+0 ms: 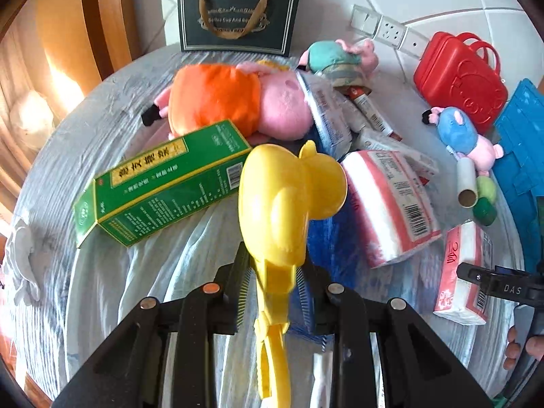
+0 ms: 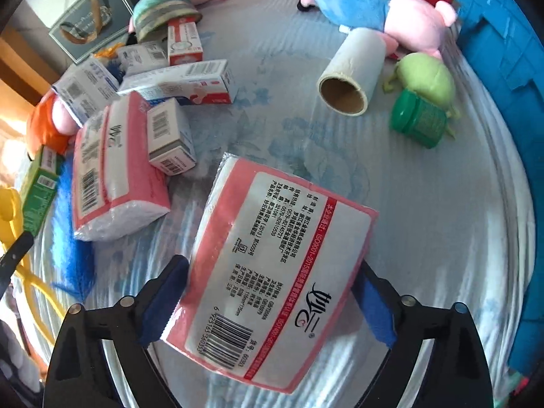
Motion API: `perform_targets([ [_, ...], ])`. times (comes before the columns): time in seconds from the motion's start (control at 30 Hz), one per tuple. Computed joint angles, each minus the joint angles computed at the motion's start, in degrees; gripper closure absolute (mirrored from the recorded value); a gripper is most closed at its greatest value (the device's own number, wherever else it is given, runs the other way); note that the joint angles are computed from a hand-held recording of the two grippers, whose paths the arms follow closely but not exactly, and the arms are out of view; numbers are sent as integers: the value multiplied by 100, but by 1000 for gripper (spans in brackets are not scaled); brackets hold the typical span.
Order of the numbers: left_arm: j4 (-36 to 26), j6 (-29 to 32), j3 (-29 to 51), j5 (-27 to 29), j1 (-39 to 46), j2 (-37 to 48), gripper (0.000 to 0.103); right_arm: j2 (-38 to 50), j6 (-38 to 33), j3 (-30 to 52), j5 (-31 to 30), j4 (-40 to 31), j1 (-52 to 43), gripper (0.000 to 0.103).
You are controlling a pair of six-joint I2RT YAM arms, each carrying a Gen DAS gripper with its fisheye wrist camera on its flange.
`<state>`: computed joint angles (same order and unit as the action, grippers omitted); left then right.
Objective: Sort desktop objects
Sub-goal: 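Grasp the pink-white tissue pack with the right gripper while the left gripper holds the tongs, then carry the tongs and tissue pack with both grippers over the blue crate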
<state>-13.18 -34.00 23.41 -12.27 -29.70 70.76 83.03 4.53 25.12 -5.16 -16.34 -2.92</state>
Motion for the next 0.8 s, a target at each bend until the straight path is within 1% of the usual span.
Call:
perform_targets([
  [0.07,-332,-122,52,-182,-253,-404,78,-643,-118,-131,-78,-258,-104,11],
  [0.13,-672,-243,111,-370,-510,-823,79,-1451,-282,-222,-109,-641,-211,11],
  [0.17,-860,-308,160,-459,-651,-1043,80,-1966,-347,-221,-133,-947,-272,11],
  [0.2,-1016,-370,214,-540,-782,-1205,81,-2212,-435,-169,-200,-1129,-372,11],
  [0.23,-1184,-464,334,-670,-971,-1325,81,-2598,-666,-118,-324,-1442,-669,11],
  [0.27,-1309,-513,404,-775,-1106,-1456,81,-2819,-665,-28,-422,-1599,-678,10],
  [0.33,-1509,-568,560,-1053,-1420,-1636,82,-3452,-425,65,-303,-1997,-458,10],
  [0.4,-1666,-683,682,-1272,-1680,-1759,83,-3922,-715,298,-457,-2502,-838,10],
  [0.43,-1772,-745,774,-1379,-1828,-1811,88,-4166,-837,386,-554,-2740,-998,10],
  [0.47,-1838,-770,822,-1404,-1916,-1915,88,-4431,-868,461,-609,-2978,-1089,11],
  [0.5,-1908,-794,888,-1445,-2001,-1980,88,-4498,-713,461,-541,-2943,-892,11],
  [0.6,-2253,-901,1255,-1976,-2574,-1963,89,-5037,-1010,728,-768,-3551,-1309,11],
  [0.7,-2397,-908,1571,-2210,-2913,-1947,89,-5274,-1625,1097,-1393,-4123,-2246,11],
  [0.77,-2469,-887,1862,-2433,-3181,-1804,89,-5293,-2140,1382,-1906,-4476,-3015,10],
  [0.8,-2490,-888,2016,-2545,-3330,-1713,89,-5263,-2518,1589,-2234,-4709,-3538,10],
])
